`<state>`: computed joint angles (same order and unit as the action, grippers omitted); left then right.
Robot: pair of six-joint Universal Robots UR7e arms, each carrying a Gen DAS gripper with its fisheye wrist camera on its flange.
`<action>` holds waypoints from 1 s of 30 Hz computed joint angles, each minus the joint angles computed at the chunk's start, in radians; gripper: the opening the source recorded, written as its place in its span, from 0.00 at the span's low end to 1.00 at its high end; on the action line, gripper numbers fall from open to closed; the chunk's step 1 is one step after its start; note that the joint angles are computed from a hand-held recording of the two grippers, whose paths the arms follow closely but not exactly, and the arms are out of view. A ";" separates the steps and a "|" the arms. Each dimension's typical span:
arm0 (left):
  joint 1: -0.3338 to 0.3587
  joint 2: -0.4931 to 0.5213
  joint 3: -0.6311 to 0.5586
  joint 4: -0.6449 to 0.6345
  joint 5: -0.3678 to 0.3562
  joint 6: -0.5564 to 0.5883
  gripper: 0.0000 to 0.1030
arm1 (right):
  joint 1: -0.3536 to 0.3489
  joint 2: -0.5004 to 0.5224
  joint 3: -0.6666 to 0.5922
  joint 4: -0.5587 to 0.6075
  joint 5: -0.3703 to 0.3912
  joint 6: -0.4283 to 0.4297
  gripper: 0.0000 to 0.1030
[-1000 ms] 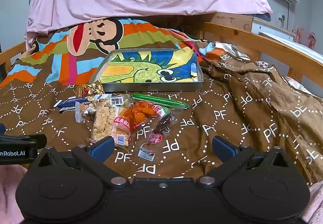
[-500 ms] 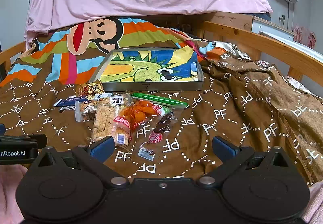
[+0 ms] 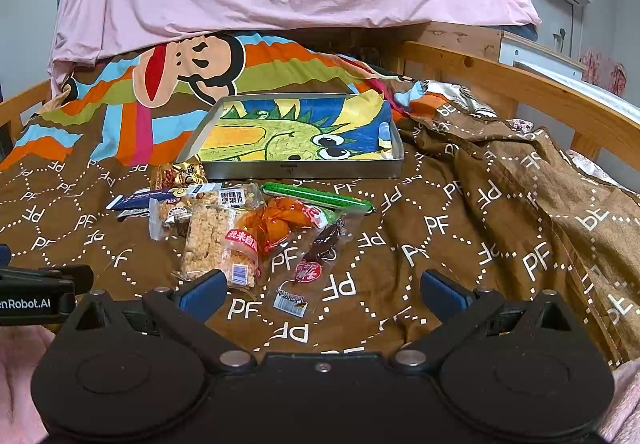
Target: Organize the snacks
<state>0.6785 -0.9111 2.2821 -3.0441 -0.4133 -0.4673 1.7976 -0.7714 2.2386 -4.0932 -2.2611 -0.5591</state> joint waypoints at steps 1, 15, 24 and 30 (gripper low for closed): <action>0.000 0.000 0.000 0.001 0.000 0.000 1.00 | 0.000 0.000 0.000 0.001 0.000 0.000 0.99; 0.000 -0.002 0.000 0.007 -0.001 -0.004 1.00 | 0.000 -0.001 0.000 0.003 -0.001 0.001 0.99; 0.000 -0.002 -0.001 0.008 0.000 -0.004 1.00 | 0.000 0.000 -0.001 0.005 -0.002 0.001 0.99; -0.001 -0.004 0.001 0.014 0.000 -0.008 1.00 | 0.000 0.000 0.000 0.001 -0.003 -0.002 0.99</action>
<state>0.6776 -0.9155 2.2826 -3.0299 -0.4137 -0.4748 1.7980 -0.7711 2.2382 -4.0926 -2.2641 -0.5609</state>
